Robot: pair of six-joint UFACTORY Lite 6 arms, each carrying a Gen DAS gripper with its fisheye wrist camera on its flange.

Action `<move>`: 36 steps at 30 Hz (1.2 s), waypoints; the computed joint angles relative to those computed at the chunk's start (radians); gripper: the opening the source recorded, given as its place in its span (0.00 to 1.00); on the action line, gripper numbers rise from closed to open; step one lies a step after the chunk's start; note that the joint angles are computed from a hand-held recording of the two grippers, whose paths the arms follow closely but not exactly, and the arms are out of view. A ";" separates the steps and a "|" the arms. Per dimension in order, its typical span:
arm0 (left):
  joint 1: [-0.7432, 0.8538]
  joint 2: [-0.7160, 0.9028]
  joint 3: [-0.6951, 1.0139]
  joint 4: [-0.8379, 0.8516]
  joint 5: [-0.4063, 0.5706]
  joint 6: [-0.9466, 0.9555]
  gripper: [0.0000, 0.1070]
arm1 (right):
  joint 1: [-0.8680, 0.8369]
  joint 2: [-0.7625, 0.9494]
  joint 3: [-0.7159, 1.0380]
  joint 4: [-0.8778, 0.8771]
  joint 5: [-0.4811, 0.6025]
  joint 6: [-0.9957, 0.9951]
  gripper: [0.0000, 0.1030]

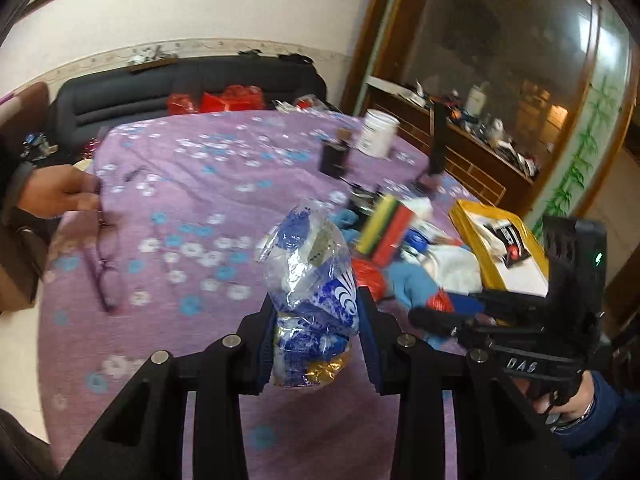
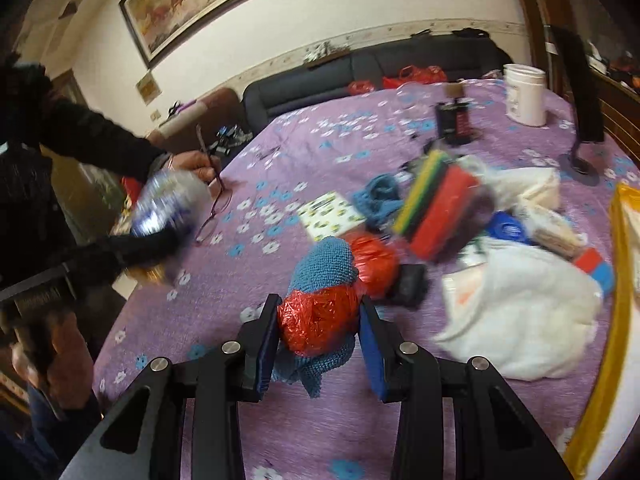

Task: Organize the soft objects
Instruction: 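Carry the bag and knitted toy into the tray and open both tools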

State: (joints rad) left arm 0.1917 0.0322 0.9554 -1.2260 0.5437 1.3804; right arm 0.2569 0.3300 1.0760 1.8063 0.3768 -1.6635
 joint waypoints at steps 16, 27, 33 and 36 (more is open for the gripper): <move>-0.458 0.119 0.149 0.161 -0.194 -0.342 0.33 | -0.395 -0.242 -0.215 0.018 0.216 -0.080 0.40; -0.716 0.326 0.410 0.570 -0.252 -0.840 0.33 | -0.737 -0.249 -0.212 -0.096 0.377 -0.015 0.40; -0.814 0.460 0.566 0.756 -0.238 -1.051 0.33 | -0.876 -0.230 -0.197 -0.166 0.408 0.006 0.40; -0.863 0.537 0.649 0.841 -0.225 -1.138 0.33 | -0.917 -0.218 -0.195 -0.181 0.412 0.000 0.40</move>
State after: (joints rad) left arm -0.6711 0.5695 1.6048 -0.3851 0.3190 0.2425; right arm -0.6601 0.1118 0.8812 1.6255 0.7887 -1.6631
